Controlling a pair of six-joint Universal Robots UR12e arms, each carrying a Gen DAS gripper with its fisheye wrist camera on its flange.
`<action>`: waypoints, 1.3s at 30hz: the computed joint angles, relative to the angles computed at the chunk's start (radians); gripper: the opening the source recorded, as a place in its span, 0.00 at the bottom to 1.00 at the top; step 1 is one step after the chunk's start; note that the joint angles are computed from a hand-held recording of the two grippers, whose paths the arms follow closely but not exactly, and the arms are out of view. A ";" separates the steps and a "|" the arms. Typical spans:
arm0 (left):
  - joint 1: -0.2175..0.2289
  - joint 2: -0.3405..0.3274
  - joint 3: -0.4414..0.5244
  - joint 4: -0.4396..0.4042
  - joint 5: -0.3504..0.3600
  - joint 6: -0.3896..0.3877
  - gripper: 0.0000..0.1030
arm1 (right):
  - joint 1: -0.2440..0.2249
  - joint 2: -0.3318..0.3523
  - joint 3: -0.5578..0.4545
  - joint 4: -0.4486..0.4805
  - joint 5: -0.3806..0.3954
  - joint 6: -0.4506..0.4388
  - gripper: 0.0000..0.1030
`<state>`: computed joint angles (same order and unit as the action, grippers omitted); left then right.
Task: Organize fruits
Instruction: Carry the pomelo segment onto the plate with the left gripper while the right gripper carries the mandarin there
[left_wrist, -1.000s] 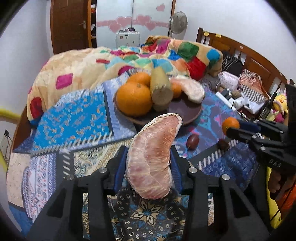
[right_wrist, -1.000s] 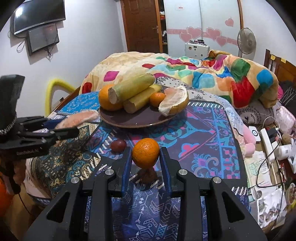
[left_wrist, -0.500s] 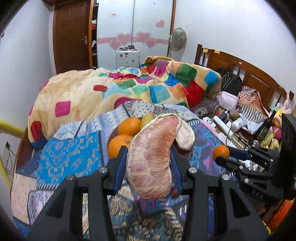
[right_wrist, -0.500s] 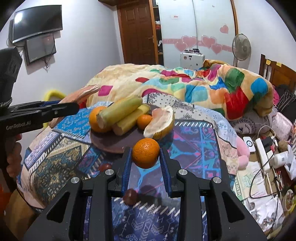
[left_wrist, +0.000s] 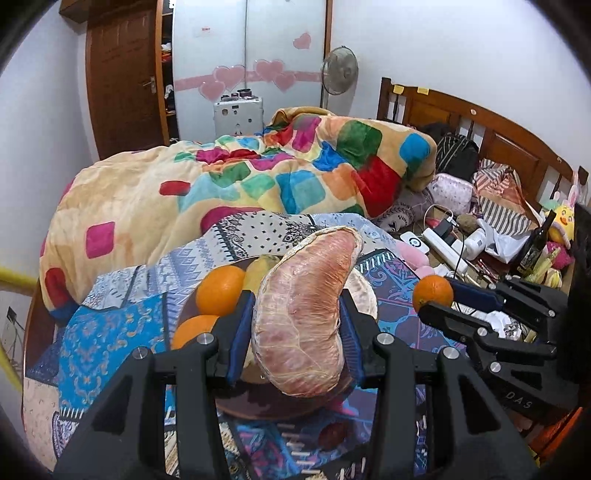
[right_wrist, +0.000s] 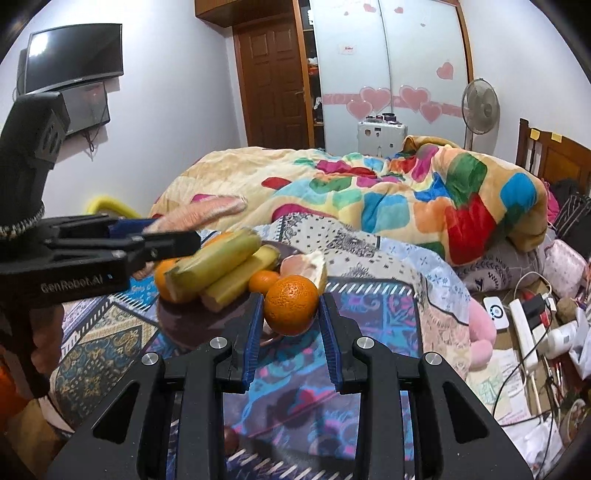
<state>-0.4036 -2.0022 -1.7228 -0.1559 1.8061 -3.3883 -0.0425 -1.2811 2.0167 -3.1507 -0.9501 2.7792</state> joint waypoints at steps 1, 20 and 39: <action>0.000 -0.007 0.010 -0.012 -0.004 0.004 0.43 | -0.001 0.003 -0.003 -0.002 0.001 0.002 0.27; -0.006 -0.074 0.091 -0.073 0.019 0.035 0.51 | 0.003 0.030 -0.037 0.020 -0.015 -0.017 0.27; 0.032 0.052 -0.096 0.024 0.025 0.003 0.51 | 0.067 0.010 -0.035 0.148 -0.023 -0.136 0.27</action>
<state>-0.3713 -1.9506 -1.8189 -0.1320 1.8314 -3.3848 0.0242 -1.2706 1.9818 -3.0027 -0.9734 2.6435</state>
